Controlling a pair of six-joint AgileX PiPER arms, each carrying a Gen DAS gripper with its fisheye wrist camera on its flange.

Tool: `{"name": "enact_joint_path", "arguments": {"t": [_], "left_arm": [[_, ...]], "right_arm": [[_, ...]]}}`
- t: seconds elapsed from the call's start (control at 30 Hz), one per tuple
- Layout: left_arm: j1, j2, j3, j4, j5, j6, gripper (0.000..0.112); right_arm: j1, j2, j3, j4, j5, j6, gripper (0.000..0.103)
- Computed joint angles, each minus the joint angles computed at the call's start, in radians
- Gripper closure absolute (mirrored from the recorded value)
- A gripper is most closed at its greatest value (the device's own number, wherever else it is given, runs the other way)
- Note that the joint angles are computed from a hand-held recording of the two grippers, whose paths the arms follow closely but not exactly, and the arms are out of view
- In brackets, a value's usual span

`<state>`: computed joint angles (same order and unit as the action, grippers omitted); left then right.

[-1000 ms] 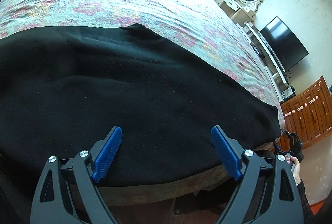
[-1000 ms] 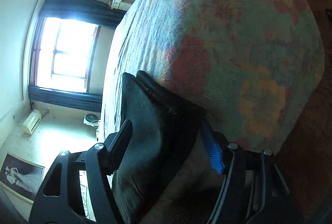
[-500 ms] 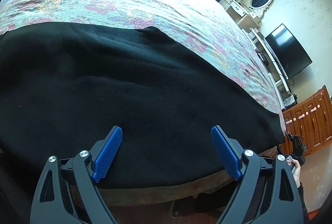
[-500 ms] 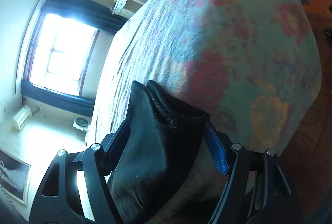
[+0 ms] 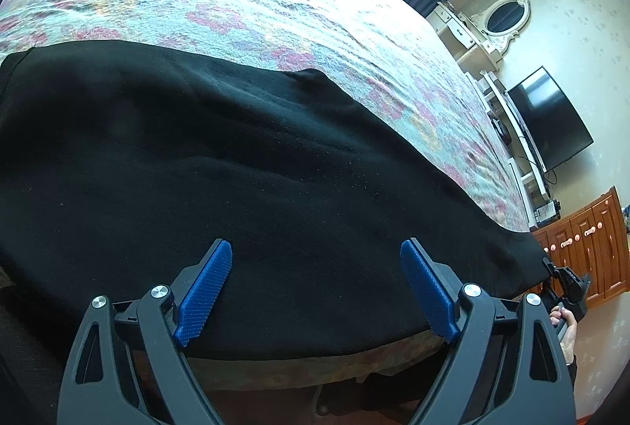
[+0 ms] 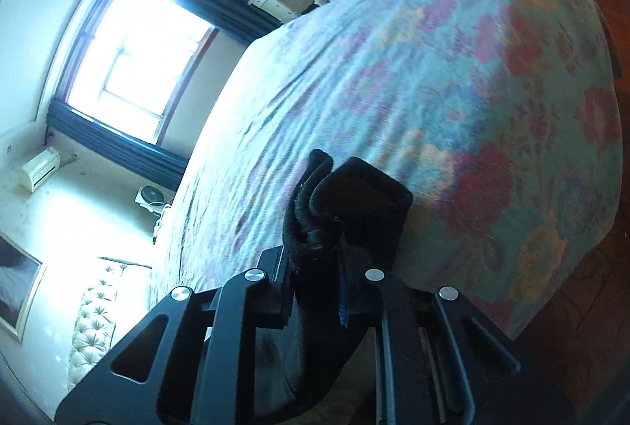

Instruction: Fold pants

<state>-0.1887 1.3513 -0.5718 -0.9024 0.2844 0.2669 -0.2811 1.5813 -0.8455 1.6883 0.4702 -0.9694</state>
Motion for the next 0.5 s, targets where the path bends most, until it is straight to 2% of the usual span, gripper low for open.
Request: {"name": "enact_joint_path", "arguments": {"t": [0.2, 0.27, 0.4, 0.5], "left_arm": [[0.045, -0.016, 0.01, -0.038, 0.023, 0.05, 0.026], [0.057, -0.022, 0.014, -0.046, 0.028, 0.059, 0.026], [0.086, -0.029, 0.018, -0.092, 0.047, 0.107, 0.026], [0.115, -0.03, 0.026, -0.138, 0.065, 0.165, 0.026]], "right_arm": [[0.156, -0.064, -0.122, -0.252, -0.082, 0.206, 0.087], [0.218, -0.106, -0.106, -0.306, -0.116, 0.236, 0.087], [0.351, -0.106, -0.181, -0.556, -0.149, 0.458, 0.087], [0.487, -0.092, -0.235, -0.815, -0.181, 0.709, 0.087]]}}
